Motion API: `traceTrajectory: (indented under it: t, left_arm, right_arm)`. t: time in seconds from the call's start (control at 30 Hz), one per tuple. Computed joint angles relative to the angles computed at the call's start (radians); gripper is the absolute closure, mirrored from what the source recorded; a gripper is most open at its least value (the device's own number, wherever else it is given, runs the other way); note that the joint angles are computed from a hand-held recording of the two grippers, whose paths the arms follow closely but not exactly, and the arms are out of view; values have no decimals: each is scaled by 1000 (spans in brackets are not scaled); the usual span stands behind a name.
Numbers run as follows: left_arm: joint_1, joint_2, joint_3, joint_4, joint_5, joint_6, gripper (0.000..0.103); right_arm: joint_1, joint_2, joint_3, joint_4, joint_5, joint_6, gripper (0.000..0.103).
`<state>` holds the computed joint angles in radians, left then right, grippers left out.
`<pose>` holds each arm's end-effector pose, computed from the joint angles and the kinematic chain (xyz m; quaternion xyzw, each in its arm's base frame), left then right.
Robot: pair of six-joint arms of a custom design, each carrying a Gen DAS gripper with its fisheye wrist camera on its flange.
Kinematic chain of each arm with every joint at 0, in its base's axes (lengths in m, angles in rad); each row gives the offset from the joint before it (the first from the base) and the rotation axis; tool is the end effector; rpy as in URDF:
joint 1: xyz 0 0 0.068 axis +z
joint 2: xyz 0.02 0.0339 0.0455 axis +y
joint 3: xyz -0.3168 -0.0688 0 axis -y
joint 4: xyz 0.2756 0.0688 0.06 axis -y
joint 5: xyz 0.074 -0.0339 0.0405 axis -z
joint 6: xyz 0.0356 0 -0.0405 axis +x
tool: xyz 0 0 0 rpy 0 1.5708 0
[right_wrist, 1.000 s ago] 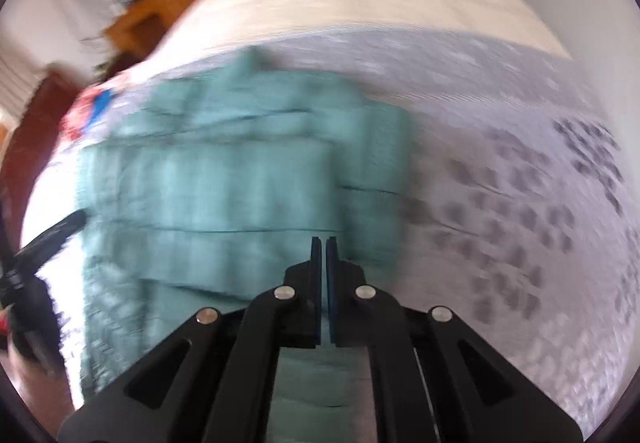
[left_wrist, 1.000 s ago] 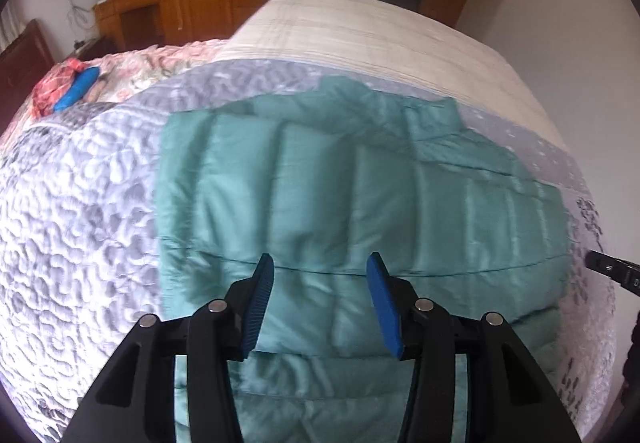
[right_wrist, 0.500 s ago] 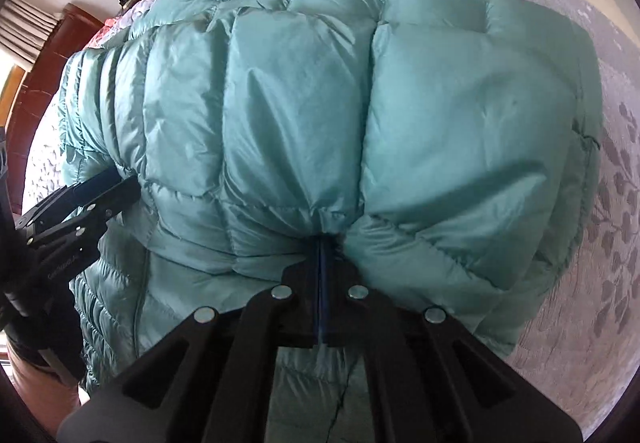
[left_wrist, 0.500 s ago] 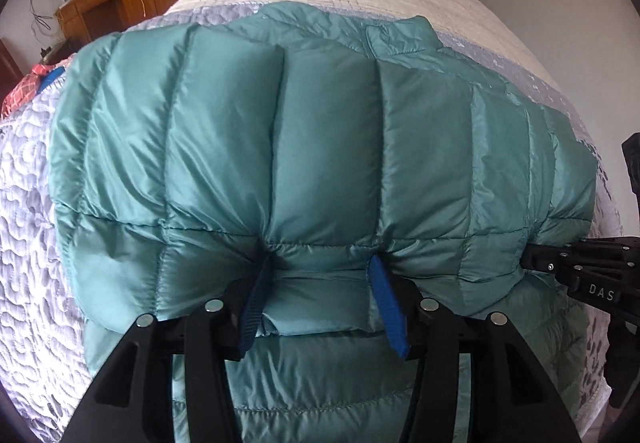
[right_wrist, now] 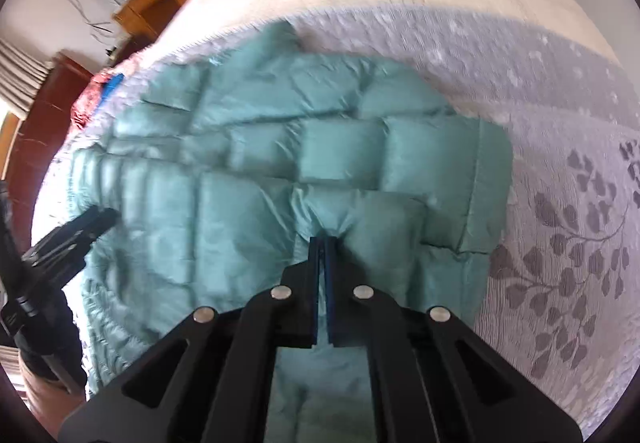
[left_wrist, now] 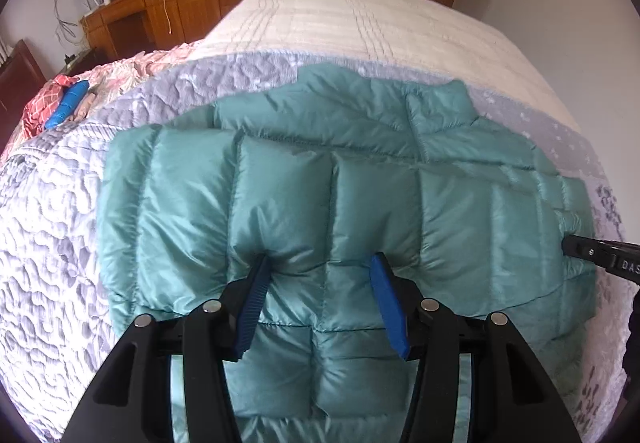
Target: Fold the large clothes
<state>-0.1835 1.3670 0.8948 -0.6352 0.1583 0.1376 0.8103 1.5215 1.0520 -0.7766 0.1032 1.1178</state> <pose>0.2717 -0.0561 0.2542 0.1730 0.9549 -0.0822 0.2271 0.2179 0.2237 0.2550 0.1592 0.9726 0.1036 0.1339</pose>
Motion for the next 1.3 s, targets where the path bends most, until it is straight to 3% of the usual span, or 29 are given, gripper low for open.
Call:
traceTrajectory:
  t: [0.17,0.3,0.4,0.43,0.47,0.53,0.7,0.8,0.9,1.07,1.3]
  left_arm:
    - [10,38,-37,57,11,32,48]
    - [49,30,1,-20,39,40,48]
    - [111,-30,31,-112,67,72,49]
    - [146,-73,27,-138,85,102,48]
    - [206,-125,30,-189,119,159,42]
    - [327,-197,30,-279,172,278,35]
    - [739,-280,30,-514,204,705,30]
    - [1008,-266,29,-616,191,962,30]
    - [1215,-224,22,-679,158,1169,30]
    - [1437,-137,1,-678,81,1337,30]
    - [1558,-43,-10,-682,25,1406,30]
  right_arm:
    - [-2,37,-54,108,-25,-1,103]
    - [-10,3,-80,139,-37,9,102]
    - [62,-124,-92,91,52,27,93]
    - [118,-169,-85,53,100,48,84]
    - [167,-194,-73,14,137,74,72]
    - [304,-240,-51,-92,215,154,56]
    - [677,-246,-14,-307,280,515,52]
    - [881,-198,3,-340,269,764,49]
    - [1005,-153,22,-319,260,918,45]
    - [1123,-88,6,-219,223,1056,37]
    - [1207,-41,-22,-78,253,1162,37]
